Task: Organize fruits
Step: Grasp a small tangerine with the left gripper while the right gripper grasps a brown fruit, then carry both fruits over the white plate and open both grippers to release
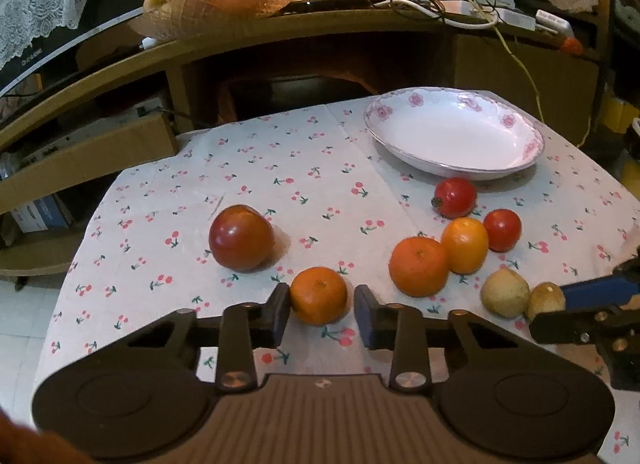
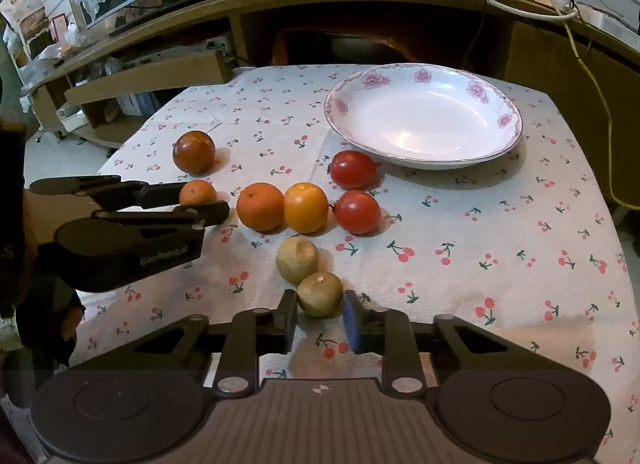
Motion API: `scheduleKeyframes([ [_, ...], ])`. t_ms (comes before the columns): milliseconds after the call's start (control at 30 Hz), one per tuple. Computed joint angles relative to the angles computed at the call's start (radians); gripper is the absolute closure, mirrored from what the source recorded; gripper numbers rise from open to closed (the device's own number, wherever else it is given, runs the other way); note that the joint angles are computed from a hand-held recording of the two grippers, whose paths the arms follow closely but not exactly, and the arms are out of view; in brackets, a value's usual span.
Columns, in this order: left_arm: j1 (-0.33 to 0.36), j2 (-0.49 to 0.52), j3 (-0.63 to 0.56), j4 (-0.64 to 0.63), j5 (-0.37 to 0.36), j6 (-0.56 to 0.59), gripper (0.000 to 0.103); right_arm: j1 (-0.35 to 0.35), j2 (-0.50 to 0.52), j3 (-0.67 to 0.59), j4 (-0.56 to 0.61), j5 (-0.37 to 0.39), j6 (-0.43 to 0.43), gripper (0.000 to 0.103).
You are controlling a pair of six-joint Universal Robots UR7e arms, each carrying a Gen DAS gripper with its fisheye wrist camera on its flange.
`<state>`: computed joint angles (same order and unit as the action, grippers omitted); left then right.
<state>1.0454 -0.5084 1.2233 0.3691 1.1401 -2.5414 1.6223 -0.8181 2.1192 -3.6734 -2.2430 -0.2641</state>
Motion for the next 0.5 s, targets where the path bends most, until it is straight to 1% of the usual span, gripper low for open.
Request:
scheduleKeyframes([
  [167,-0.013,-0.009,0.004,0.055,0.001,-0.04,0.068,-0.001,-0.016,0.016,0.0,0.02,0.012,0.079],
  [267,-0.028,-0.022,0.028,0.05,-0.002,-0.015,0.068,0.003,-0.021,0.025,-0.02,0.018,0.004,0.079],
  [500,-0.062,-0.061,0.05,0.098,0.003,-0.055,0.069,0.018,-0.053,0.04,-0.058,0.014,0.002,0.079],
])
